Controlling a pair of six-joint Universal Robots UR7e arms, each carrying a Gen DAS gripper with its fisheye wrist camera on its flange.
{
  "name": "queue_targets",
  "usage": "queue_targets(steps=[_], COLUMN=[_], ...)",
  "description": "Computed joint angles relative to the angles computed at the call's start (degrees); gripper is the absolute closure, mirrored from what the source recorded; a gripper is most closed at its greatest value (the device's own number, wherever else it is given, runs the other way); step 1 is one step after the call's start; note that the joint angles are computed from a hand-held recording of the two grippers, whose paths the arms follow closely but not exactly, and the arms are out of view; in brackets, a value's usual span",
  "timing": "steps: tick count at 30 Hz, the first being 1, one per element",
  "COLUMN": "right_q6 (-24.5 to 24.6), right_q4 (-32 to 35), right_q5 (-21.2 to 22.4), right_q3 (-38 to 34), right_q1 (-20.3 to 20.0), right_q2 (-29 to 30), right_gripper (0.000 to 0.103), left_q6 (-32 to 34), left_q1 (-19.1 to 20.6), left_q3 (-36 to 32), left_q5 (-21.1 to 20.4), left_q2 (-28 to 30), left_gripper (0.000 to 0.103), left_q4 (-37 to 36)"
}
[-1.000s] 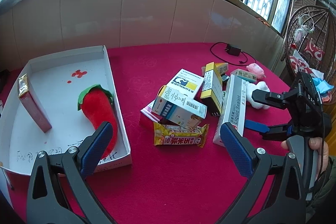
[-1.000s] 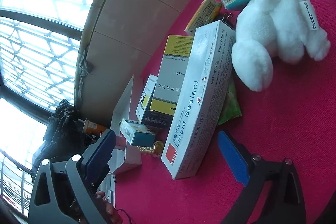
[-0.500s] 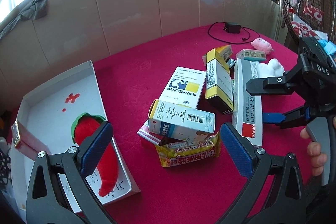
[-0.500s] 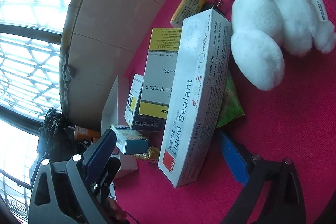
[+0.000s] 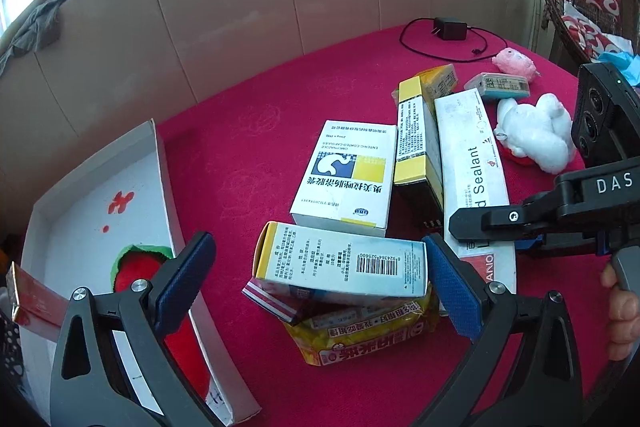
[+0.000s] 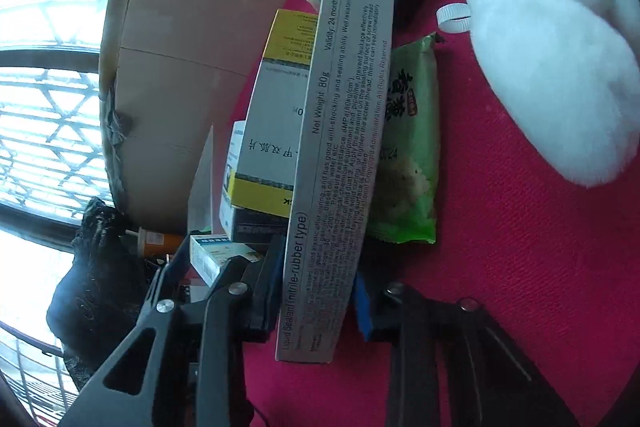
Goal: Organize objects
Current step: 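Grasp the white medicine box with the left tool while the right tool grasps the Liquid Sealant box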
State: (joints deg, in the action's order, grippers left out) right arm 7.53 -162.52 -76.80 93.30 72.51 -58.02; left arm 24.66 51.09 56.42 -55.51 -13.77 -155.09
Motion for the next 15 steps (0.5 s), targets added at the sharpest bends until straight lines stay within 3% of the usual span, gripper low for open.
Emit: queue_targets(steps=[2, 15], right_q6=[-0.71, -1.91], right_q4=[-0.38, -5.31], right_q5=[-0.01, 7.11], right_q3=[0.51, 7.50], right_q1=[0.10, -1.12], right_q2=[-0.26, -5.30], right_gripper=[0.074, 0.074], left_q6=[-0.76, -4.14], left_q1=[0.26, -0.64], left_q3=[0.60, 9.31], left_q5=[-1.07, -5.40], left_q2=[-0.39, -5.34], left_gripper=[0.030, 0.031], left_q4=[0.26, -11.08])
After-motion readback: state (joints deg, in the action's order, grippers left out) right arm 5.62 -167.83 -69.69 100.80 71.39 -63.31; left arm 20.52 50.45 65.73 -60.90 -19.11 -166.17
